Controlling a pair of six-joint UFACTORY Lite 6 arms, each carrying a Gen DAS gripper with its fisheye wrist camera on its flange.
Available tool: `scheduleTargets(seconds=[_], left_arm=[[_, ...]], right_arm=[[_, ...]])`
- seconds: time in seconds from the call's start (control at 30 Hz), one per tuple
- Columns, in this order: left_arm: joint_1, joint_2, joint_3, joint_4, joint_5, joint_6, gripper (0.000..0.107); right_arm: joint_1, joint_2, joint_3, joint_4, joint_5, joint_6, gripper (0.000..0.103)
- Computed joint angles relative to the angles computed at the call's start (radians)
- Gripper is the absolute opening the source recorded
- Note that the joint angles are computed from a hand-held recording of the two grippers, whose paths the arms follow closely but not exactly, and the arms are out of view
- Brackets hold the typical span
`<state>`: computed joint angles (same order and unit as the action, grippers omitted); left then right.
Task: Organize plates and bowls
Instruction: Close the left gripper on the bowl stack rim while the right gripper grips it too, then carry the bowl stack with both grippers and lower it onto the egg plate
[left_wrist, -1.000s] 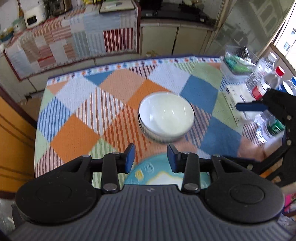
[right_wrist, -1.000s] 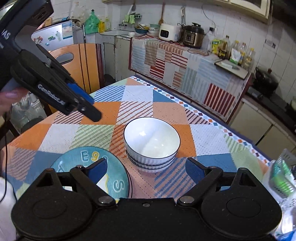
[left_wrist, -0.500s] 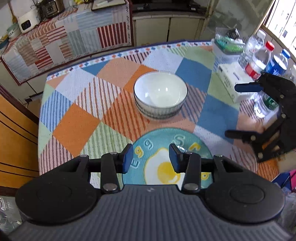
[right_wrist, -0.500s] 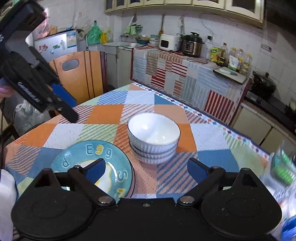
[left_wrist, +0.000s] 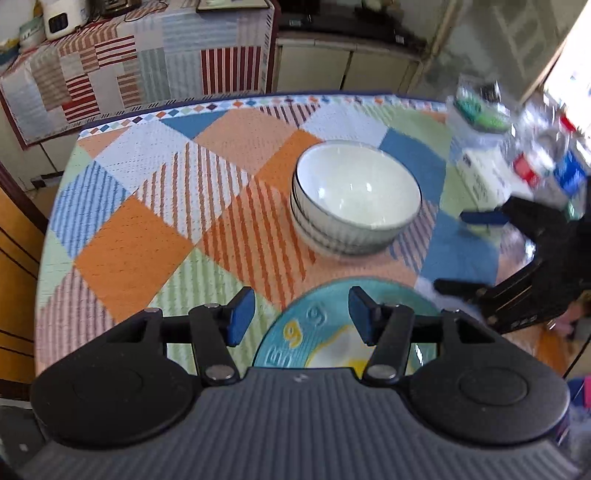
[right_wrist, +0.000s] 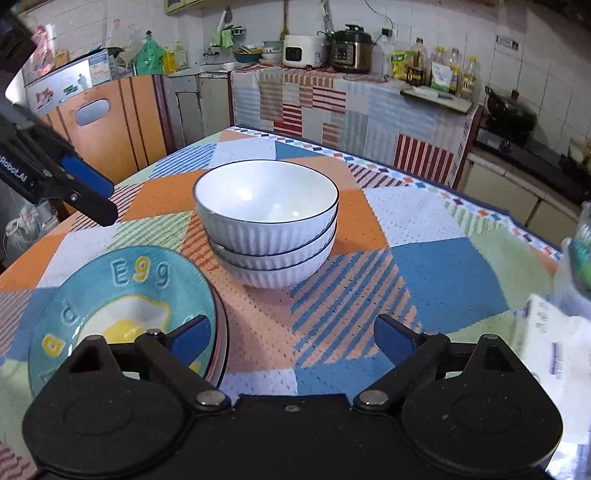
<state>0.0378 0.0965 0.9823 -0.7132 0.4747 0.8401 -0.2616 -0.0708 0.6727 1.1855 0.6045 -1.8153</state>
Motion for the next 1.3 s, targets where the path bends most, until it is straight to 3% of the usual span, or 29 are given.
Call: scheduleTargets(seconds=[0.1, 0.2, 0.43, 0.6, 0.73, 0.83, 1.0, 1.3], left_arm=[[0.050, 0.052, 0.022, -0.214, 0.030, 0.167, 0.055], [0.081, 0.128, 0.082, -0.333, 0.090, 0.207, 0.055], [0.031, 0.354, 0.268, -0.387, 0.045, 0.138, 0.057], [-0.017, 0.497, 0.392, -0.342, -0.025, 0.056, 0.057], [-0.045, 0.592, 0.494, -0.263, -0.001, -0.002, 0.056], [-0.053, 0.636, 0.527, -0.293, 0.037, 0.022, 0.049], [-0.087, 0.615, 0.494, -0.289, -0.027, -0.028, 0.049], [-0.171, 0.511, 0.496, 0.037, -0.040, -0.315, 0.049]], right_arm=[[0.042, 0.095, 0.049, 0.073, -0.042, -0.012, 0.096], [0.064, 0.188, 0.117, 0.116, -0.038, -0.001, 0.096], [0.109, 0.311, 0.204, 0.107, 0.023, 0.106, 0.097], [0.150, 0.386, 0.249, 0.138, 0.013, 0.146, 0.099], [0.176, 0.464, 0.316, 0.126, 0.023, 0.179, 0.101], [0.192, 0.514, 0.348, 0.141, 0.021, 0.166, 0.102], [0.221, 0.482, 0.281, 0.291, -0.022, -0.030, 0.099], [0.204, 0.322, 0.111, 0.482, -0.038, -0.196, 0.099]])
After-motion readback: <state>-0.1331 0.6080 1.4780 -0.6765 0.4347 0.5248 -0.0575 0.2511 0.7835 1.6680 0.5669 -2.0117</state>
